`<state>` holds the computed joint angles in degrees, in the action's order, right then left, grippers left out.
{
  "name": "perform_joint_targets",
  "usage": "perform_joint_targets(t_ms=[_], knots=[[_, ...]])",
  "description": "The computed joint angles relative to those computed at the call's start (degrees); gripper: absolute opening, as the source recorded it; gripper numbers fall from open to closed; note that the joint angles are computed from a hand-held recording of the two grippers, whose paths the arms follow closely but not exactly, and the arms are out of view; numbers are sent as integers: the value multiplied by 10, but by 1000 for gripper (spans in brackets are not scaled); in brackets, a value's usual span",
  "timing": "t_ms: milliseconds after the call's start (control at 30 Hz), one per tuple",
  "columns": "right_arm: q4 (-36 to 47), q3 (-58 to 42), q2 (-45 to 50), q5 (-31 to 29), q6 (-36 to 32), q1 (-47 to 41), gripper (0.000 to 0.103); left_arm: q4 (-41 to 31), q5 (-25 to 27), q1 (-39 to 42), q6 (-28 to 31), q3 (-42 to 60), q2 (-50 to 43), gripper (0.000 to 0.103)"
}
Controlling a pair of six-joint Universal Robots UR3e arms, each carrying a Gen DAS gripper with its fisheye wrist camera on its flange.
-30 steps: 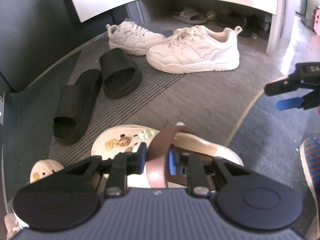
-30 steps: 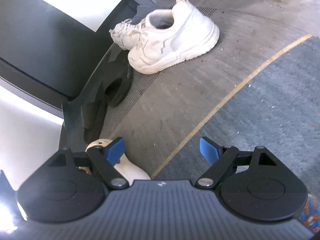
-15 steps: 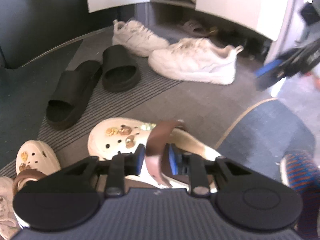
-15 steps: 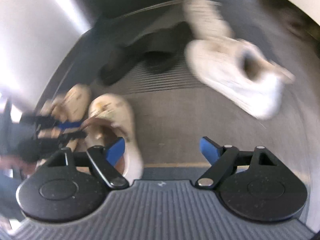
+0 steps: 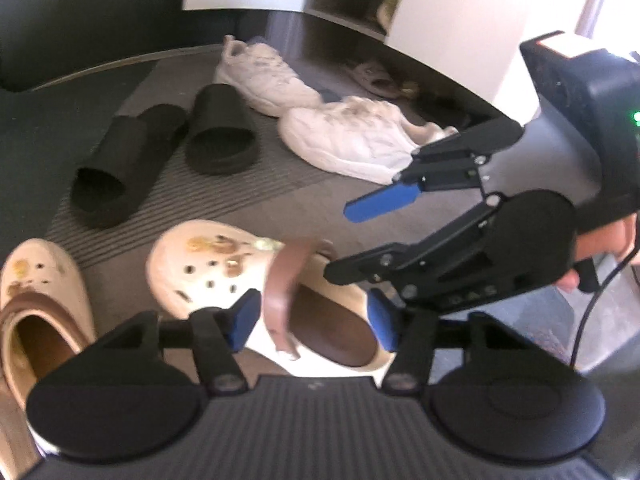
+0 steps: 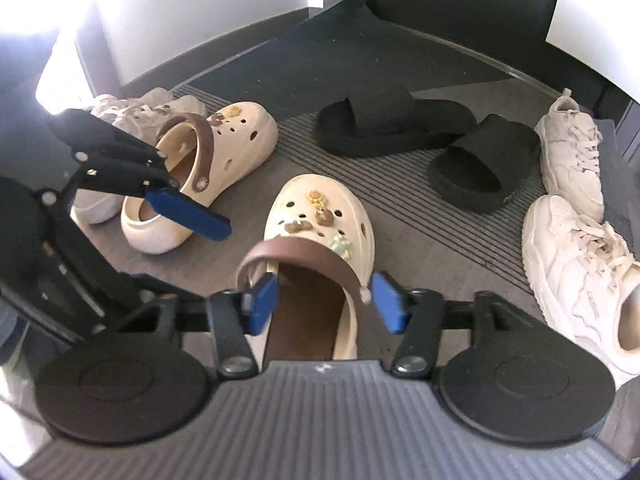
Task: Organize scattered shoes
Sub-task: 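Grasp the clog strap with the right tool while the left tool opens and releases it, then carry the clog with the right tool beside the first clog and open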
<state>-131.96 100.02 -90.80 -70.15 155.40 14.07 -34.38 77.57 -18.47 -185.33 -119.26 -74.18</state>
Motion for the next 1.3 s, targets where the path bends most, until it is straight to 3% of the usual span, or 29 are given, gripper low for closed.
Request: perform_joint_targets(t_ms=[133,367,433,567,700,833,900,967,1033,1100,1200,1233,1267,1300], knots=[[-17,-24,33,-11,27,15,45,-22,-24,49,26,-51,85,74],[-1,-24,26,-9,-4,21,42,-54,23,68,48,-62,144,74],[4,-21,22,-11,-12,26,34,-68,13,85,48,-57,151,74],[-21,-3,20,-20,-2,41,30,-96,7,111,43,-65,183,74],[-73,-5,49,-46,69,56,23,-117,-12,144,45,-81,214,75],[-92,3,65,-39,197,48,23,-145,-32,179,48,-90,239,75],[-121,27,56,-52,187,56,23,-163,-56,207,48,-91,250,75],[-58,8,48,-40,199,48,23,-157,-56,215,50,-96,255,75],[7,-14,42,-27,210,38,25,-140,-40,215,52,-102,259,75],[90,-59,35,-17,173,34,25,-135,-43,228,51,-107,267,75],[196,-144,45,-30,109,45,26,-171,-88,305,58,-127,329,77],[231,-187,60,-44,90,56,29,-164,-73,304,45,-130,333,78],[241,-209,71,-63,93,66,41,-157,-44,299,22,-131,333,78],[250,-231,82,-82,96,77,63,-172,-46,314,25,-130,345,79]])
